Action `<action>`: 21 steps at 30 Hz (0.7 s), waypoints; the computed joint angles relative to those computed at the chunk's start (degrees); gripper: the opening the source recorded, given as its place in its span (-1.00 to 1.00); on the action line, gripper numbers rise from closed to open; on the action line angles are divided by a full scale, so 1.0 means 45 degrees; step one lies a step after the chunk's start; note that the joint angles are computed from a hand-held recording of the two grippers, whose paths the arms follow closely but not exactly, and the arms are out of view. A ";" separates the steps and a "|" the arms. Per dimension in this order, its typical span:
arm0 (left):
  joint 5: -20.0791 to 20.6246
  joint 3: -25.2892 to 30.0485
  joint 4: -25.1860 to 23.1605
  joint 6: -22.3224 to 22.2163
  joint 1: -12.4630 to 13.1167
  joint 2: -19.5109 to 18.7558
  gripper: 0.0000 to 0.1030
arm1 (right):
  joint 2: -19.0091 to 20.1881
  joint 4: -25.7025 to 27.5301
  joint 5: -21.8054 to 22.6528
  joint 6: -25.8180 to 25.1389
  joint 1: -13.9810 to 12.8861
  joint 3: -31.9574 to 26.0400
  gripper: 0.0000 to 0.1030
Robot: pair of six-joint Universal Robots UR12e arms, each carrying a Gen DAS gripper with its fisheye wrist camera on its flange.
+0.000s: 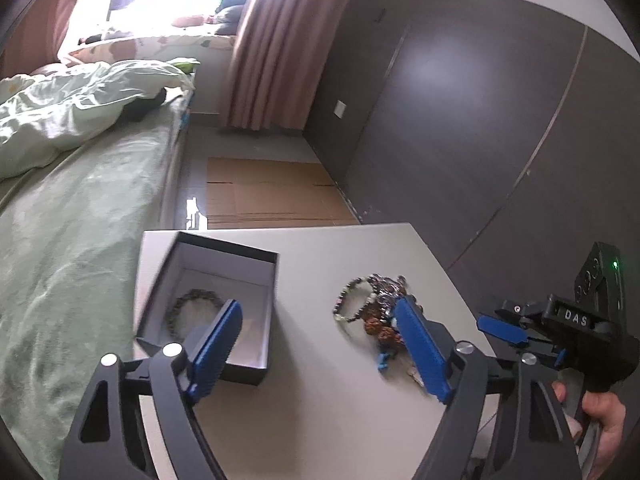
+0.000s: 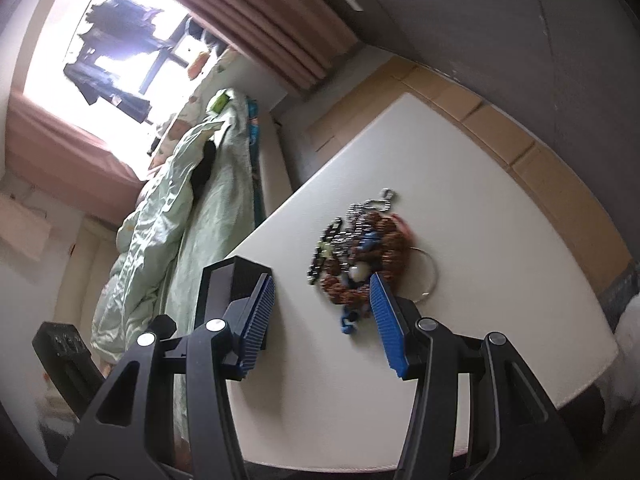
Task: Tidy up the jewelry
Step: 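Grasp the green-black bead bracelet with the left gripper while the right gripper grasps the brown bead bracelet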
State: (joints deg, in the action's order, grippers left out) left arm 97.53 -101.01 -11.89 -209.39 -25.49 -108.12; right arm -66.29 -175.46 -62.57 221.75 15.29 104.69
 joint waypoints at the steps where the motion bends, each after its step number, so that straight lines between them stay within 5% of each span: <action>1: -0.0099 0.0126 -0.0076 0.0104 -0.0030 -0.0104 0.38 | 0.0003 0.0018 0.0013 0.0128 -0.0049 0.0011 -0.02; 12: -0.0574 0.1812 -0.1639 0.1826 -0.0265 -0.1248 -0.19 | 0.0113 -0.0385 0.0800 0.1551 -0.0664 0.0321 -0.02; 21: -0.0643 0.2587 -0.2476 0.2672 -0.0313 -0.2113 -0.37 | 0.0234 0.0032 0.1049 0.1759 -0.0704 0.0244 -0.16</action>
